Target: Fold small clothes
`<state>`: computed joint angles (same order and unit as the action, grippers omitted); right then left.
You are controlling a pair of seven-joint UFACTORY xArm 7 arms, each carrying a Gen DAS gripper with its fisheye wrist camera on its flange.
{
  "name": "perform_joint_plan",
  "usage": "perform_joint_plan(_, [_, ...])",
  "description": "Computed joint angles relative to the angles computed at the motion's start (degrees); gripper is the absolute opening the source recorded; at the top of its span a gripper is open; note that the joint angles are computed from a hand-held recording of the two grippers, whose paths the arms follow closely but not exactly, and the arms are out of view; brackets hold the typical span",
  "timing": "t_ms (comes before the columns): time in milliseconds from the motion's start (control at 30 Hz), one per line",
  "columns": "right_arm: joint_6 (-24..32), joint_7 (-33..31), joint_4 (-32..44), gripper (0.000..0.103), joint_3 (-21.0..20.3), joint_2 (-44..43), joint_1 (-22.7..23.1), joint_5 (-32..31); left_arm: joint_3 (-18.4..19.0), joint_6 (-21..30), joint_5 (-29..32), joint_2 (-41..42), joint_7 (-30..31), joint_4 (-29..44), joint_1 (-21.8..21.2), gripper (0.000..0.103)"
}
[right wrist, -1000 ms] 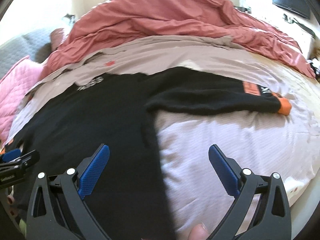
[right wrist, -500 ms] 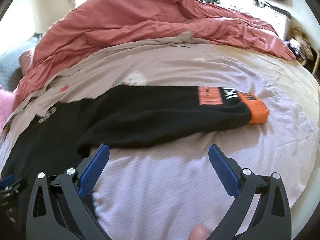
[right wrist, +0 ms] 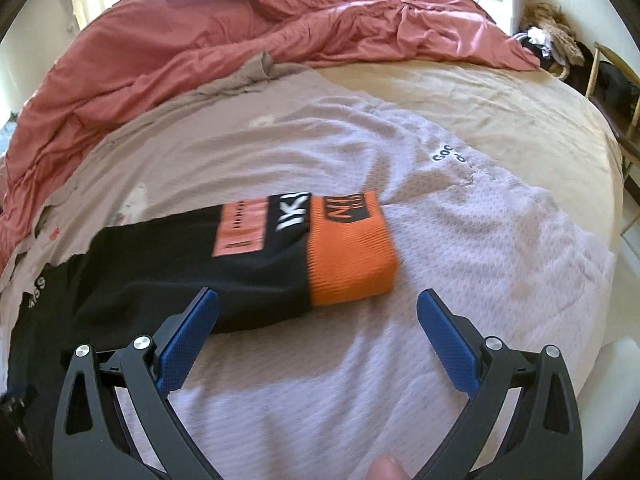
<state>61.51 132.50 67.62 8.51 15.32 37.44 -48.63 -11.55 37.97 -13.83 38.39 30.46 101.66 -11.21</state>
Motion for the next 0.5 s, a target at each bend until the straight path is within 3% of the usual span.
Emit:
perform_joint_plan(167, [-4.5,-2.2,-3.3,0.098,-0.9,-0.8,-2.6,1.0,0.8,-1.8,1.2,3.1,-2.4,4.2,-1.7,0.094])
perform_joint_plan(300, [-10.4,5.5,-8.4,0.096,-2.2,-2.5,-4.0,-4.3,2.1,-4.4,3.8,4.6,-4.3,5.2,-3.0,0.094])
perform_joint_plan(367, [-12.0,8.2,-9.8,0.081,-2.2,-3.5,-4.6,-7.3,2.1,-4.9,4.4,5.7,-4.9,6.2,-2.9,0.094])
perform_joint_plan(433, [-14.6,12.2,-11.5,0.055,-2.2,-4.9,-5.3,-10.6,2.3,-5.6,5.0,6.9,-5.3,7.2,-2.8,0.093])
perform_joint_plan(500, [-14.9,11.4,-11.1,0.05,-1.5,-4.7,-6.2,-10.2,1.9,-6.0,5.1,7.6,-5.2,7.7,-2.2,0.088])
